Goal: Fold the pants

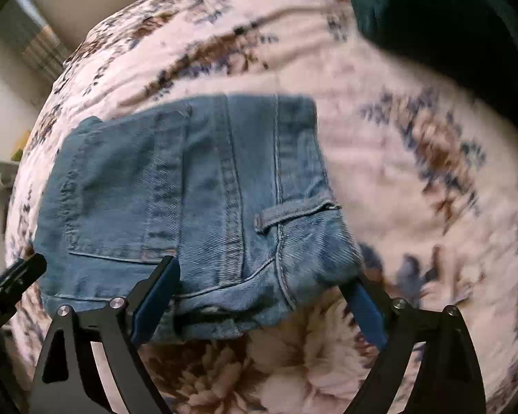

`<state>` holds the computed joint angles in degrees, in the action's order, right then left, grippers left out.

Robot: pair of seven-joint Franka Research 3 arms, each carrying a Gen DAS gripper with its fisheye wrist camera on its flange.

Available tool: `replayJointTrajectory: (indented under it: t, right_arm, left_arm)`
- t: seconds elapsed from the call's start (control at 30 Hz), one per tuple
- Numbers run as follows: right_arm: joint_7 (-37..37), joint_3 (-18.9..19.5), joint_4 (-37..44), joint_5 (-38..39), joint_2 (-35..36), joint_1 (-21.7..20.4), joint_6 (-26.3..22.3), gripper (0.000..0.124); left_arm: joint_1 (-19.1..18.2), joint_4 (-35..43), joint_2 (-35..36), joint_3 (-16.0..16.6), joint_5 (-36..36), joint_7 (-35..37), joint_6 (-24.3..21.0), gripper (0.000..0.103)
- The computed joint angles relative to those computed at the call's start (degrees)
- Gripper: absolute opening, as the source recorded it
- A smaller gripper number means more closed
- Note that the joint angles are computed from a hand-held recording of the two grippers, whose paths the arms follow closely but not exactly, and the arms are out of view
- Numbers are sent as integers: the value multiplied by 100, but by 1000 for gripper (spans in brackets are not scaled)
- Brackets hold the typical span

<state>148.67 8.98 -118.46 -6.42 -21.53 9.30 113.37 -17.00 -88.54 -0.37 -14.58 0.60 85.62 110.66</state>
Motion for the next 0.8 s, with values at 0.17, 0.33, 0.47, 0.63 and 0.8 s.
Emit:
replayJointTrajectory:
  t: [0.17,0.33,0.47,0.63,0.8]
  right_arm:
    - [246,279,338,-316,-588,173,-1137,95]
    - [157,642,828,-585,-977,57,-1848,95]
    - [95,898,1471,-744,-1041,24,-2442,95]
    - [45,1353,2565,-939,-1082,-61,-3420,95]
    - [12,1993,4171,-1175,-814,-359,-4483,95]
  left_arm:
    - [-83,197,-152,-69,352,-248,-179,92]
    - [-173,442,-416,-135,495,-499,-453,92]
    - [-262,560,-796,-210,623,-583,-696,92]
    - [-379,915,-1251,-323,654,-671,-1212,92]
    - [-444,1640,-1443,-484,729,-745,-1810,92]
